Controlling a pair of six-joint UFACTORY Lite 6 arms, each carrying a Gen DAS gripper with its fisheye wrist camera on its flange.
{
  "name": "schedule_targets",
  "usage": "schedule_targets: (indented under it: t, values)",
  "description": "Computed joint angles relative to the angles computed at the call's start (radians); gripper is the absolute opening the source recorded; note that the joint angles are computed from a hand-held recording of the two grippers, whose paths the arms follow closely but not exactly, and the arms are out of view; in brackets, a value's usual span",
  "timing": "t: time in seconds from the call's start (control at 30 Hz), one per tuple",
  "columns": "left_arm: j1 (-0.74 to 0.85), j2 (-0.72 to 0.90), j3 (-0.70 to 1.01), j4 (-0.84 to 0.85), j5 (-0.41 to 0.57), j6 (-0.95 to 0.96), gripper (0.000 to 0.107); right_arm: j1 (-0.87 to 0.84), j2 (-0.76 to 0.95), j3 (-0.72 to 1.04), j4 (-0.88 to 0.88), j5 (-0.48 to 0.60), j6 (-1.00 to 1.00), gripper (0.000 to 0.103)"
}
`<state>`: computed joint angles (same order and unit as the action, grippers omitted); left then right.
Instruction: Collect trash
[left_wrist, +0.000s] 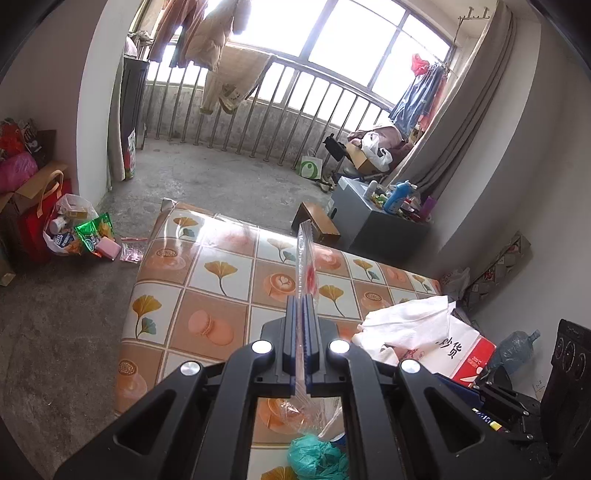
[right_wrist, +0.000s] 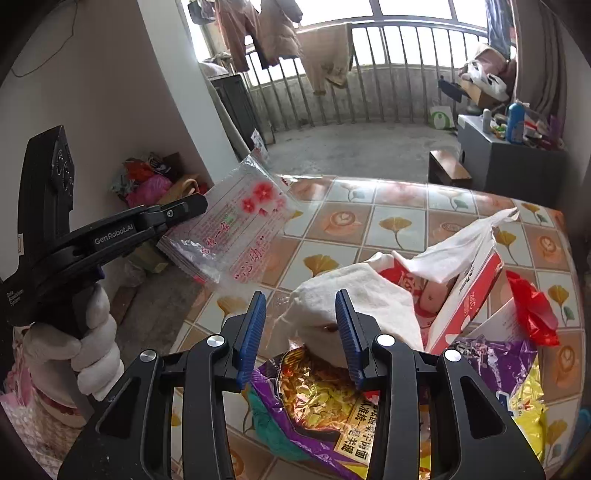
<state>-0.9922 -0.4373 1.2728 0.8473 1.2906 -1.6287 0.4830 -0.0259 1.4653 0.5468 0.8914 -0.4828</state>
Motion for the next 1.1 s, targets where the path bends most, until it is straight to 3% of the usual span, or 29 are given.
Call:
schedule_targets:
  t: [0.17,0.33,0.5,0.67,0.87,1.1]
  values:
    - [0.076,-0.030,-0.084,-0.058,-0.128,0.026,0.002,0.044,0.035,0.007,-0.129,-0.030,0.098,0.031]
    - [0.107,-0.050,-0.119,-0.080,-0.183,0.038,0.002,0.078,0.024,-0.014,-0.213,-0.045,0.161,0.006]
    - [0.115,-0.058,-0.122,-0.085,-0.191,0.048,0.002,0.072,-0.001,-0.026,-0.203,-0.070,0.142,0.003]
    - [0.095,-0.063,-0.099,-0.061,-0.156,0.041,0.002,-0.053,-0.015,0.034,0.052,-0.005,-0.021,0.002]
    - [0.041,-0.065,-0.045,-0.011,-0.098,0.012,0.002,-0.267,-0.008,0.162,0.434,0.193,-0.218,0.002]
    - [-0.099,0.006,0.111,0.082,-0.001,-0.021,0.002,-0.541,0.045,0.274,0.737,0.457,-0.271,0.002]
